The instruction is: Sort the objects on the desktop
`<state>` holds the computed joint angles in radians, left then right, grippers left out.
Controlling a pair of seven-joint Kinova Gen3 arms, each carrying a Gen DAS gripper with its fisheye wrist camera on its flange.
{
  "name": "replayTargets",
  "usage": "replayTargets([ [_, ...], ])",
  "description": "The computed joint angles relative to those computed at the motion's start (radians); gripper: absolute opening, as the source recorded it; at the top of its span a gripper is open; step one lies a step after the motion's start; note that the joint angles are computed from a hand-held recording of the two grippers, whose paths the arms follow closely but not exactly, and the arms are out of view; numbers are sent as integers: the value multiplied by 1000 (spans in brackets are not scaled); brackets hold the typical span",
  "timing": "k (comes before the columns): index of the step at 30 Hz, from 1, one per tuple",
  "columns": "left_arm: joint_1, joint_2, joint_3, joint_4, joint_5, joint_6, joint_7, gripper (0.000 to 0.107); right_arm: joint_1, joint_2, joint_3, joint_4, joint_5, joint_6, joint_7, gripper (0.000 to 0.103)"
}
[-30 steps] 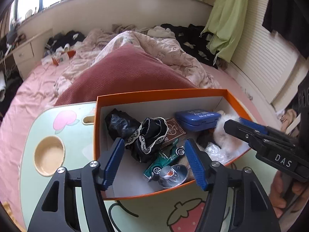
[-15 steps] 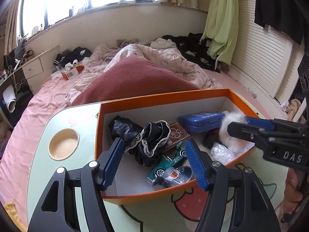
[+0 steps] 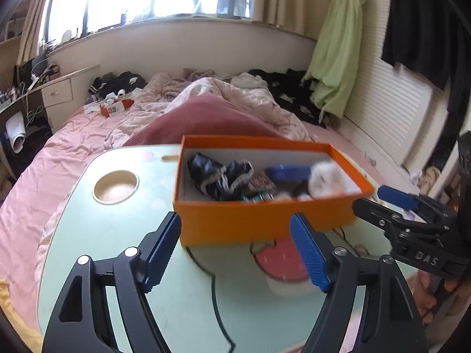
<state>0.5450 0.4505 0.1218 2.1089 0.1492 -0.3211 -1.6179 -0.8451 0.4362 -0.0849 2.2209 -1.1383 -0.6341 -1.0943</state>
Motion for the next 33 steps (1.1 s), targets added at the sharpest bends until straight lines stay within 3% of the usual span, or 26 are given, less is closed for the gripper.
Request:
replayTargets([
  [4, 30, 11, -8, 20, 9, 0, -18, 77, 35, 25, -35, -23, -80, 71, 81, 71],
  [8, 144, 72, -119, -70, 44, 139, -5, 77, 15, 82, 38, -88, -243, 179, 229, 73],
  [10, 237, 99, -212, -94, 123, 161, -37, 83, -17, 103, 68, -107, -324, 169, 296, 87],
  [11, 280, 114, -258, -93, 163, 151, -63, 85, -24, 114, 72, -113, -350, 162, 311, 102],
  [14, 380, 128, -364, -105, 227, 172, -74, 103, 21, 116, 14, -105, -338, 129, 301, 103],
  [20, 381, 133, -359, -99, 218, 154, -62, 103, 54, 117, -36, -102, -323, 96, 301, 103],
  [33, 342, 127, -328, -95, 211, 152, -78, 103, 76, 116, -57, -110, -331, 91, 322, 103],
])
